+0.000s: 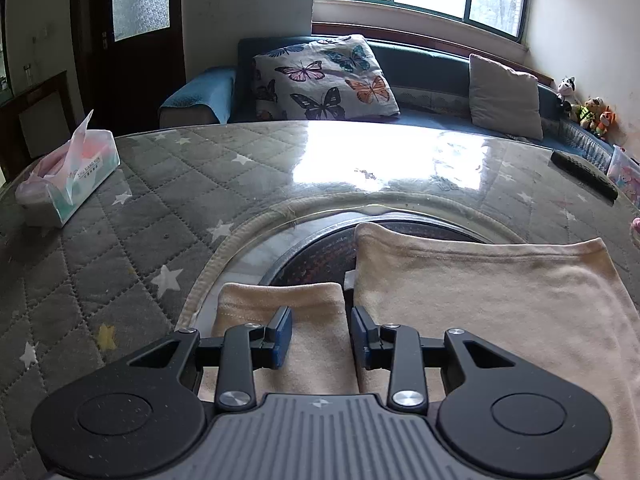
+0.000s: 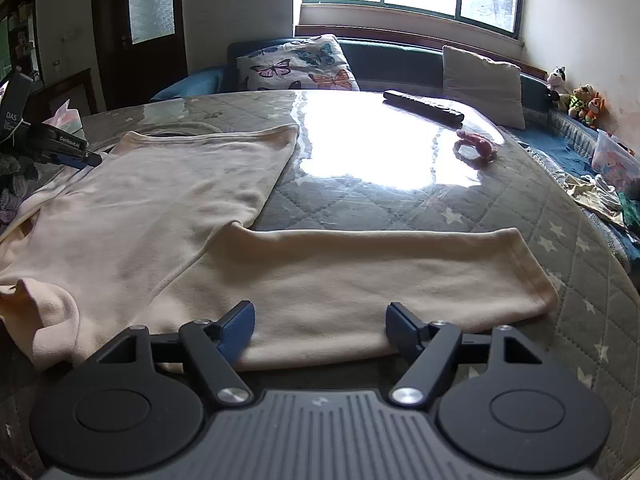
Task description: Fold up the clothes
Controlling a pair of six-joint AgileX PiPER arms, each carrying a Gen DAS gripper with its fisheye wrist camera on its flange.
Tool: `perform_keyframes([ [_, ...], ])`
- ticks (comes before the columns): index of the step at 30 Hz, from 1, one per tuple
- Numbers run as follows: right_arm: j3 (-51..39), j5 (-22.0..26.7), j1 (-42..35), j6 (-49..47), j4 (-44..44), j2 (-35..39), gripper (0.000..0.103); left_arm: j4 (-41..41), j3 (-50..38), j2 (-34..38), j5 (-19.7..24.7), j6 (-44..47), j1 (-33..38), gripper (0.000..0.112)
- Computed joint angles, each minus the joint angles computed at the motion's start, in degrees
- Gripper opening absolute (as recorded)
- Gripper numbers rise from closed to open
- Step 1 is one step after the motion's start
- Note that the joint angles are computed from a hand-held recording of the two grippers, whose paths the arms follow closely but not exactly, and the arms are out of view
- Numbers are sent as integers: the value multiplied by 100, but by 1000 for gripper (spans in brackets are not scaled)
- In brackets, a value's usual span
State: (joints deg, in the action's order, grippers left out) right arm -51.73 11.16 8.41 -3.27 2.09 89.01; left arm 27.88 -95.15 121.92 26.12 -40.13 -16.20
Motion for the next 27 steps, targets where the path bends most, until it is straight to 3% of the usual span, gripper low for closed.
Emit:
perform_keyframes([
  [2,-1,3,-3,-21,17,-1,75,75,-67,49,36,12,-14,32],
  [7,10,-7,-7,1,-7,-4,76,297,-118,97,79,-117,35,6],
  [13,33,-15,-12,148,-152,-26,76,1219,1125,-829,-606,-1489,311,6],
  [21,124,-159,26,548,-512,-43,77,4249,3668,-3030,-1367,-4900,967,6],
  [27,137,-182,86,1101,-1022,-41,77,5531,4957,-3917,-1803,-5950,1786,6],
])
